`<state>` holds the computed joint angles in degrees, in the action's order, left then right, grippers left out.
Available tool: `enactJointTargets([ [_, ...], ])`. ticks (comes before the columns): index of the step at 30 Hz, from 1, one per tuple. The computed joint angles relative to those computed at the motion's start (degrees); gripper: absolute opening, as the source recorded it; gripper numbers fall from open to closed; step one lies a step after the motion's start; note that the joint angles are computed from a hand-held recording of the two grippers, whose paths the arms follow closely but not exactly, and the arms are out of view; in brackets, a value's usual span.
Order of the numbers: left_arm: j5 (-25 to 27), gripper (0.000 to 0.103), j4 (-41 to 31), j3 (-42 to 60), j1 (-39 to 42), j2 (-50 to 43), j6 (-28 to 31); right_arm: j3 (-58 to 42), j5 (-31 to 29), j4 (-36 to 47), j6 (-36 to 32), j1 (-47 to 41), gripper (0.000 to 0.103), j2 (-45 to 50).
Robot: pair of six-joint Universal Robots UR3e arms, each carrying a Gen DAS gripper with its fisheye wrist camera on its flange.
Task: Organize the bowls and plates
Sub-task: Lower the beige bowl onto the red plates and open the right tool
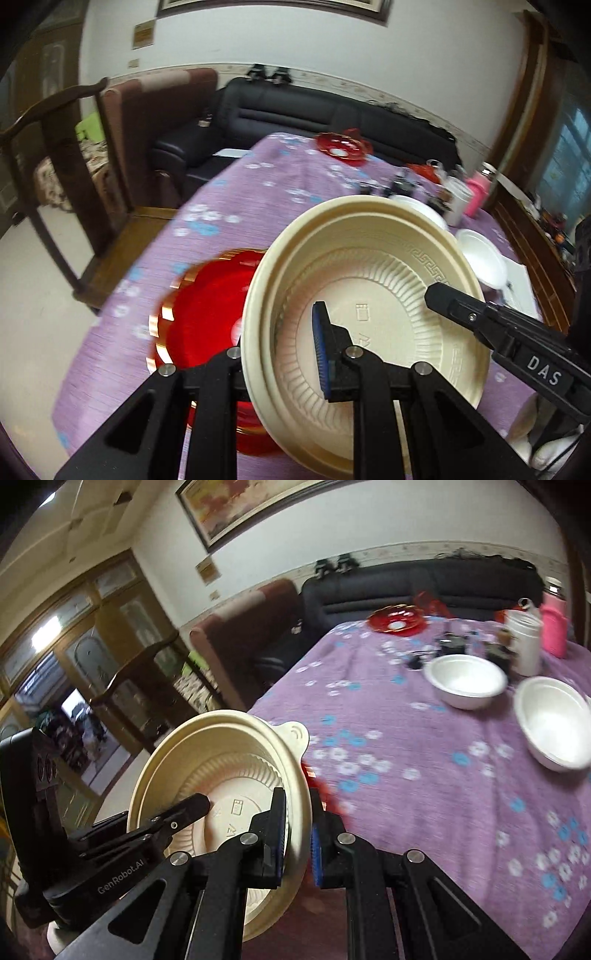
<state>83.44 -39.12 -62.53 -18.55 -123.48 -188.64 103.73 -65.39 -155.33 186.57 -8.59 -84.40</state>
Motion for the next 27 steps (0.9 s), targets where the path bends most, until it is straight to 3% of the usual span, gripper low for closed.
enactJointTargets([
  [6,-2.86,0.019,-3.12,2.25,5.26,-3.22,-0.22,-14.13,-5.96,4.16,2.43,7.02,0.014,13.12],
  [12,-4.75,0.019,-5.37,5.25,7.01,-6.43,-0.92,-18.96,-8.15,5.71,2.33,8.77,0.014,18.57],
  [17,-7.46,0.038,-4.93,5.95,7.8,-7.58,-1.67,-19.92,-11.9,4.08,1.75,10.67,0.016,20.23],
  [21,-8.79,0.06,-2.42,4.07,8.14,-6.32,-2.45,-20.66,-16.83,2.52,0.29,12.65,0.019,20.98],
  [27,-7.65,0.065,3.69,-1.54,8.03,-2.46,-3.95,-16.79,-18.1,-2.44,0.61,12.15,0.026,18.31],
])
